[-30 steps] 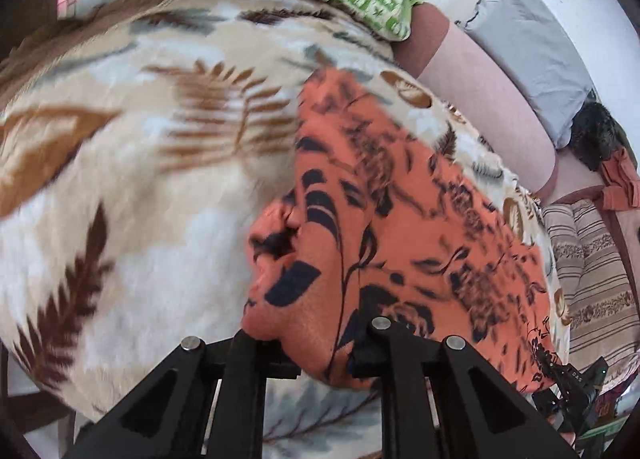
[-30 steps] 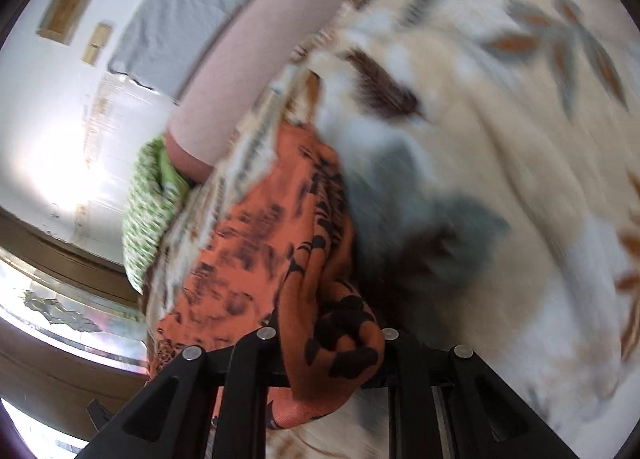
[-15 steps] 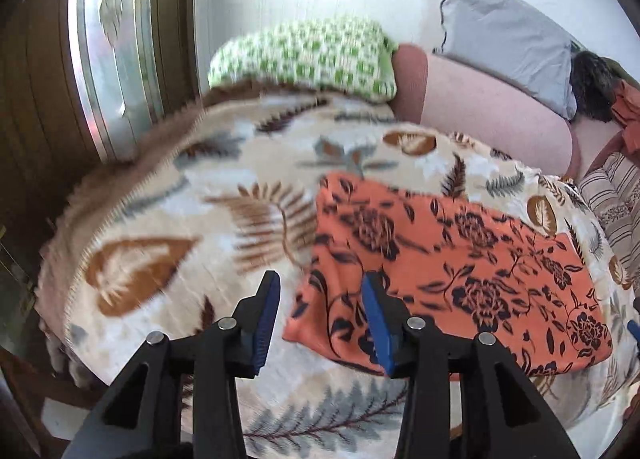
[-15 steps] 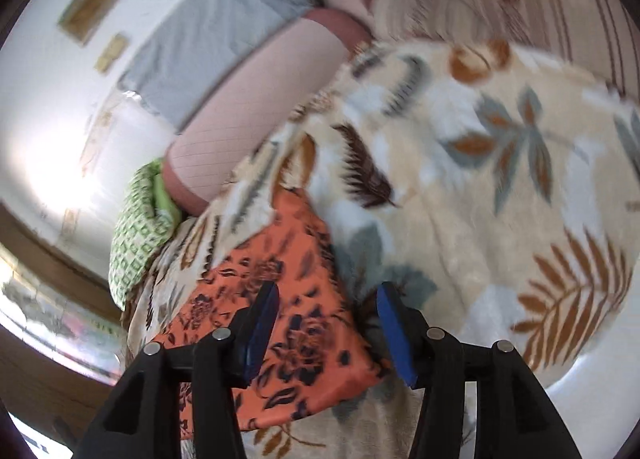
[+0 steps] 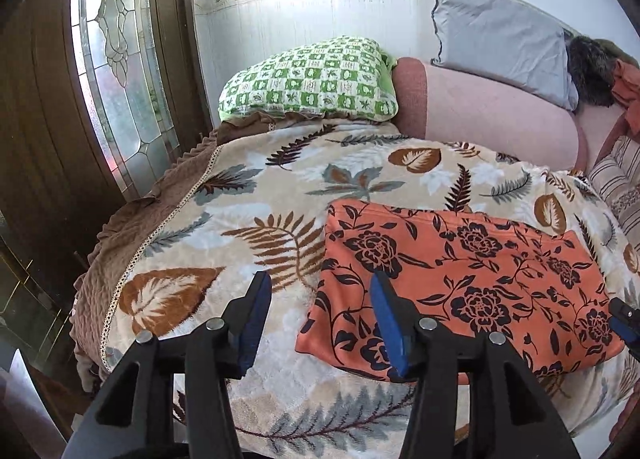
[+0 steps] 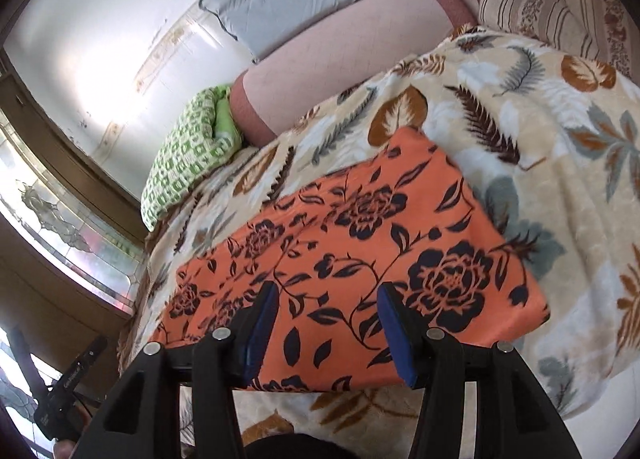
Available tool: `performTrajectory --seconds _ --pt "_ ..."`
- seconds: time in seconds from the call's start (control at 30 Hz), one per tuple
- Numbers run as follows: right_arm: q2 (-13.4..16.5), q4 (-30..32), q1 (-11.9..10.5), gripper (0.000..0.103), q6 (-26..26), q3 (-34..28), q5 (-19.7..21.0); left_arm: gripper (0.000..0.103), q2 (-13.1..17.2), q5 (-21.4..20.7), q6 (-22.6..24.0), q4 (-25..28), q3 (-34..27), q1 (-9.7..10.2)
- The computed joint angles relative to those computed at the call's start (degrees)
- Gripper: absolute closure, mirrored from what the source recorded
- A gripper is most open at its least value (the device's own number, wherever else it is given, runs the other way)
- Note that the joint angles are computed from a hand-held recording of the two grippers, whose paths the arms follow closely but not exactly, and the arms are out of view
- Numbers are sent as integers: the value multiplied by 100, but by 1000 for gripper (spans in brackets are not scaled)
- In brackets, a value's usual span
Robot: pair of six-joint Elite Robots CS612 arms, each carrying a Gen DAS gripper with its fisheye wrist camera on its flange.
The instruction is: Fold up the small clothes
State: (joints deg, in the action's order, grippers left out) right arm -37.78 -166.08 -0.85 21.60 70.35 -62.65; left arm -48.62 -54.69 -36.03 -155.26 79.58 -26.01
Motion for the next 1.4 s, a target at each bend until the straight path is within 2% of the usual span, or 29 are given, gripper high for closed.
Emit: performTrajectory --seconds 0.07,0.2,0.33,0.5,0.67,0.77,0.87,0.93,1.0,1.1,1.2,1.27,1.33,1.37,1.4 --pt "34 142 7 48 -5 -41 -8 42 39 -10 -24 128 -64 -1" --pt "97 280 0 48 1 -103 -53 39 158 -41 -11 360 -239 -1" --pt "174 576 -31 48 9 -192 -75 39 319 -157 14 627 -469 18" --pt "284 876 -71 49 -24 -261 93 38 591 -309 9 1070 -819 69" --pt "306 940 -71 49 -298 -277 127 36 910 -421 -81 1907 -1206 133" --pt "284 1016 -45 49 -538 -272 53 33 908 -452 -74 1777 -1122 144" --pt "251 1428 -30 50 -788 -417 11 33 870 -483 14 1953 -1196 156" --pt "274 1377 -54 50 -791 -547 152 33 823 -400 204 1574 -1166 156" --pt "347 1210 -53 50 -743 -735 73 31 869 -457 421 1379 -1340 187" --pt "662 1368 -34 49 -629 -1410 -86 31 1107 -411 496 1631 -1854 246" --pt "1179 2030 -4 50 -491 -2427 -137 31 1558 -425 512 2363 -2688 322" --pt "1616 2567 18 50 -332 -3245 -111 31 1884 -587 410 2907 -3266 404" --pt "1985 2966 43 50 -238 -3932 -195 31 2276 -806 289 3711 -3975 479" --pt "2248 3304 65 50 -267 -4426 -284 28 2393 -863 262 3904 -4167 495" --pt "2498 3654 90 50 -301 -4900 -379 25 2430 -764 200 3857 -4195 486"
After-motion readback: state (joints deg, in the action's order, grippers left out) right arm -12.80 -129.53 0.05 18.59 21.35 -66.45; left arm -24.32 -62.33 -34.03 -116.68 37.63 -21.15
